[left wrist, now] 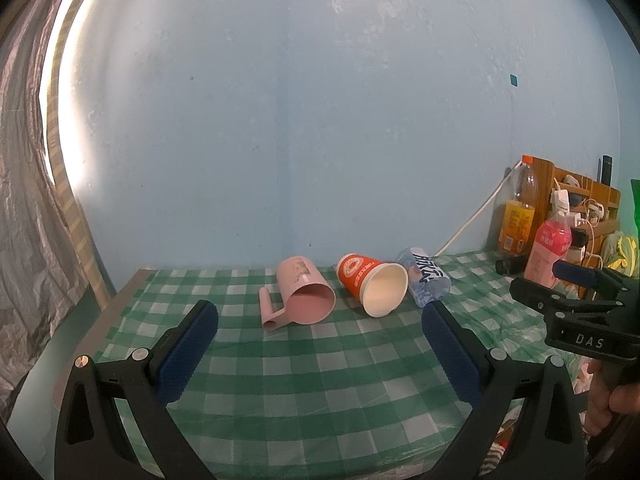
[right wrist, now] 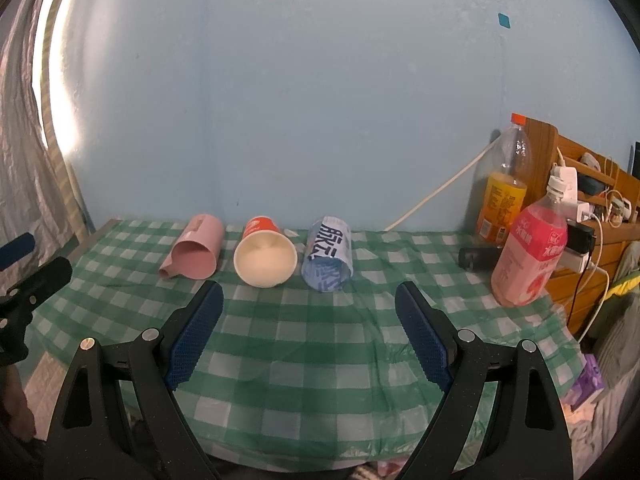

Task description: Flip cup upside down

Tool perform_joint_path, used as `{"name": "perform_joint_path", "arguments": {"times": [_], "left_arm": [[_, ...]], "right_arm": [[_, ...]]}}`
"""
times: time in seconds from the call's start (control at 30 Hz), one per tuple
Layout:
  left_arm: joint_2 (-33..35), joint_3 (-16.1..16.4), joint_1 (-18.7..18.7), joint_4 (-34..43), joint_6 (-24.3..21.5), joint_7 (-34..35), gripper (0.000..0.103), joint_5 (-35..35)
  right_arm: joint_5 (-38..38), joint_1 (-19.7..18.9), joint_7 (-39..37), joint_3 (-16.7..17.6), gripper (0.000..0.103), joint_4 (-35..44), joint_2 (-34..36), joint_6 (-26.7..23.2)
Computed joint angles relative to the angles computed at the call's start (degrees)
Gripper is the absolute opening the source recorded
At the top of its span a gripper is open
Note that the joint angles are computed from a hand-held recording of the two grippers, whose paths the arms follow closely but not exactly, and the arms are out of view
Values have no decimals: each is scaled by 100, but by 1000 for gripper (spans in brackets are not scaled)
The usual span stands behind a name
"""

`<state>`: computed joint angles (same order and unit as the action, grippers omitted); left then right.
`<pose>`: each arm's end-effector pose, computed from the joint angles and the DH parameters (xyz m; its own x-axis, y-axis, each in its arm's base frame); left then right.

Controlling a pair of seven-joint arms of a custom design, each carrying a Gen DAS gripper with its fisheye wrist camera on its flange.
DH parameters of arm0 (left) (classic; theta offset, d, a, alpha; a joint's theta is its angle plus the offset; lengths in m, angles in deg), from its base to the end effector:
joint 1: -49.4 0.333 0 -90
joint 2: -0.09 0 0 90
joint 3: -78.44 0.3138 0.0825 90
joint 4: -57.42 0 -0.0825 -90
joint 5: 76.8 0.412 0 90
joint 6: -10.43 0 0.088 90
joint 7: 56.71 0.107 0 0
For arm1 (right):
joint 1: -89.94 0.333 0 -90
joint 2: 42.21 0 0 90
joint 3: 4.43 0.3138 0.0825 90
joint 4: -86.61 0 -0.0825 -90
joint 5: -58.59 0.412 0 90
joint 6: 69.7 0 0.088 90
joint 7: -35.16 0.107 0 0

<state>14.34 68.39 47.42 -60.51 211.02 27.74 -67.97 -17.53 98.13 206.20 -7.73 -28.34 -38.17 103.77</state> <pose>0.6321 -0.1451 0.4458 -0.2690 -0.9630 0.0185 -0.3562 0.0816 -0.9308 0.6067 0.1259 0.4719 -0.0540 -0.9984 -0.0152 -0.5034 0.0404 -0.8631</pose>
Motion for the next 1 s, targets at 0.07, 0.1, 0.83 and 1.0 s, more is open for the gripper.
{"name": "perform_joint_path", "arguments": {"times": [0.07,0.1,0.83,1.0], "left_arm": [[0,4,1,1,-11,-2,103,4],[3,-9,17,8,-20,-17,103,23],[11,13,-5,-11,35,31,103,-15],[8,56,-57,-18,37,70,103,-77]], "right_arm": [[-97,2,92,-8,87,-9,-15,8],[-76,-3,63,-2,87,0,-5,12],[46,-3,-45,-4,87,7,7,-2],[13,0,-11,-13,87,13,12,5]]}}
